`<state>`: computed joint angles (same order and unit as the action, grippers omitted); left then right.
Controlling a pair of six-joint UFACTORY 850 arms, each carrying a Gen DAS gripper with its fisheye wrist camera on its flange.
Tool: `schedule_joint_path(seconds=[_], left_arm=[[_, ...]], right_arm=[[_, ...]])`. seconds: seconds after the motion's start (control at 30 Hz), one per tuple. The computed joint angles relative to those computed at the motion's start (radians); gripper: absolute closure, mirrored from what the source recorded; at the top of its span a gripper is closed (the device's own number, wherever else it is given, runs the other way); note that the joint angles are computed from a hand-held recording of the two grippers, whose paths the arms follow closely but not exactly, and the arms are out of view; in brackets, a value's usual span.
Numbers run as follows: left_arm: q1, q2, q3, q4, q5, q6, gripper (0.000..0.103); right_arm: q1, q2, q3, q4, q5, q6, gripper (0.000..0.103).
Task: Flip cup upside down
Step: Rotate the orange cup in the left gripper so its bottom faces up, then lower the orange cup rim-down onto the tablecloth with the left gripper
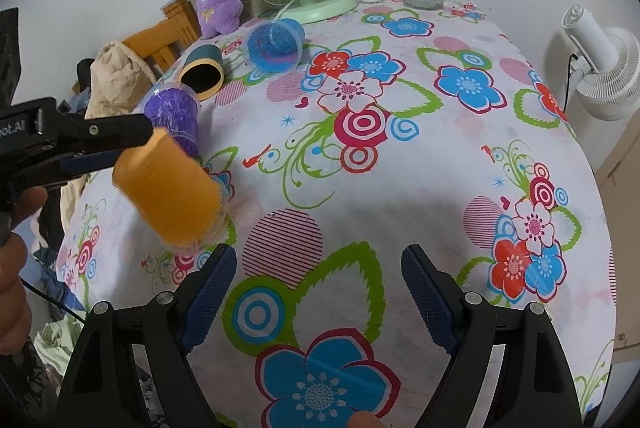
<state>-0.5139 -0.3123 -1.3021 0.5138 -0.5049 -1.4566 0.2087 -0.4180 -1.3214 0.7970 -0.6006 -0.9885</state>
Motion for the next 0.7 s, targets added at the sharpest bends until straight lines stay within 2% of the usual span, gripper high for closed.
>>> schedule_joint_path(seconds=[0.23, 0.3, 0.47, 0.7], left_arm=[[-0.007, 0.013, 0.012, 0.046, 0.004, -0.044, 0.047], [-0.010, 0.020, 0.021, 0.075, 0.005, -0.075, 0.042], [-0.021, 0.043, 0.051, 0.169, -0.011, -0.182, 0.019], [-0.039, 0.074, 0.092, 0.297, -0.058, -0.318, 0.003]], right_arm=[[0.001, -0.002, -0.003, -0.007, -0.003, 0.007, 0.016], [0.002, -0.003, -0.003, -0.015, -0.004, 0.017, 0.016], [0.007, 0.001, -0.005, -0.025, 0.001, 0.030, 0.016], [0.028, 0.027, 0.004, -0.025, 0.037, 0.010, 0.016]])
